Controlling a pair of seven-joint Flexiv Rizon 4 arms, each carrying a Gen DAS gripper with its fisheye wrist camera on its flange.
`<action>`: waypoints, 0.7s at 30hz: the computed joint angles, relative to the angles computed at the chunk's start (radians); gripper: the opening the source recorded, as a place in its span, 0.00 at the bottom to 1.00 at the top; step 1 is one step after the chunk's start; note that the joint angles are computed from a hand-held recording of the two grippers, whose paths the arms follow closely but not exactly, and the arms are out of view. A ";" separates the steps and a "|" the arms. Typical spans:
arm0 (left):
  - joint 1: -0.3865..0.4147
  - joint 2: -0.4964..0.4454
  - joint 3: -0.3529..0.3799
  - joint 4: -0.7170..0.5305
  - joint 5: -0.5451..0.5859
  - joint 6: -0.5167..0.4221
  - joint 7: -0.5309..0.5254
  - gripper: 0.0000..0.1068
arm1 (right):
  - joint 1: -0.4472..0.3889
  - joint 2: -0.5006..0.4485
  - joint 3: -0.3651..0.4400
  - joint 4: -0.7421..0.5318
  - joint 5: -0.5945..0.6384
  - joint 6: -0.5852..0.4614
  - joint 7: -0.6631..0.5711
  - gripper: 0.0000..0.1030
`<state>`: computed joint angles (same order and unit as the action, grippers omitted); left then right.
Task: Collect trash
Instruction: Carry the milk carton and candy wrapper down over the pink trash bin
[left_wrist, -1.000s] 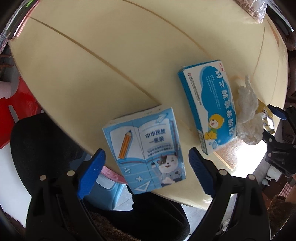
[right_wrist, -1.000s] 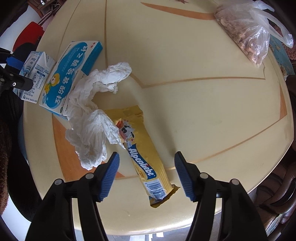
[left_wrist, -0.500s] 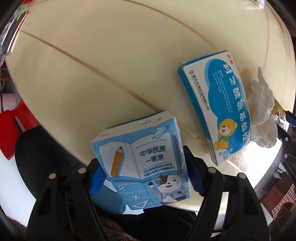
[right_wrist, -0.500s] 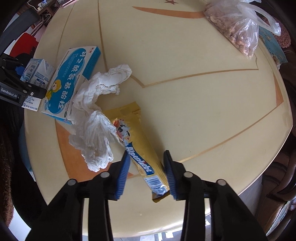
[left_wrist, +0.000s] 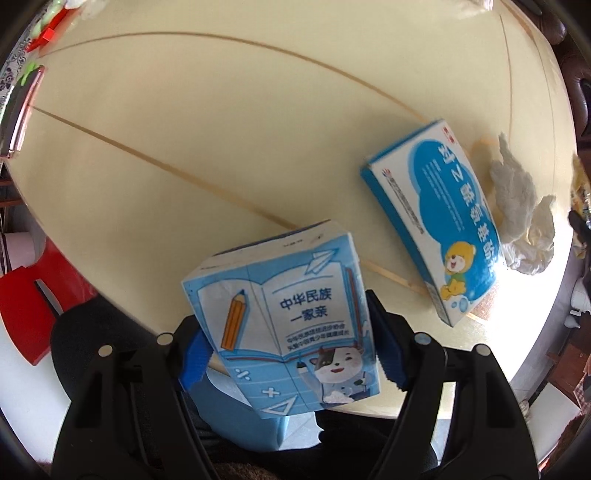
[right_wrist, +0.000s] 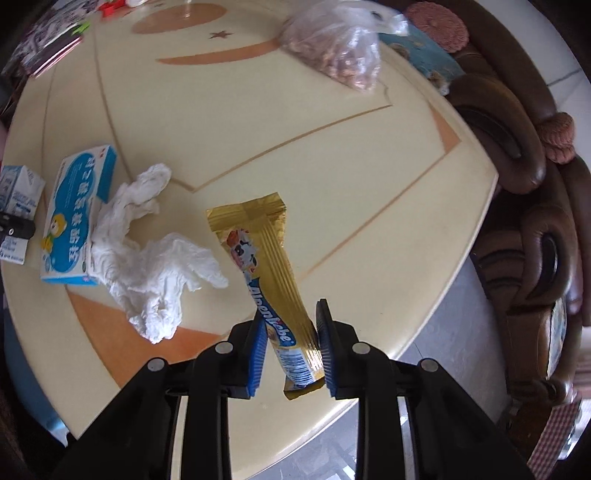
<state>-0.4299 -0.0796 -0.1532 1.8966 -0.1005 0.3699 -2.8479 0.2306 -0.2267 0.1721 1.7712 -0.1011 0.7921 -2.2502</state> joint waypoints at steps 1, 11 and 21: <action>-0.001 0.010 0.001 0.003 0.008 -0.004 0.007 0.68 | 0.011 0.007 -0.014 0.018 -0.035 0.030 0.071 0.25; -0.027 0.124 -0.030 0.004 0.089 -0.009 0.096 0.68 | 0.025 0.174 0.026 0.080 0.102 -0.069 0.352 0.25; -0.077 0.230 -0.138 -0.094 0.354 -0.138 0.048 0.68 | 0.065 0.494 0.077 0.316 0.092 0.016 0.551 0.25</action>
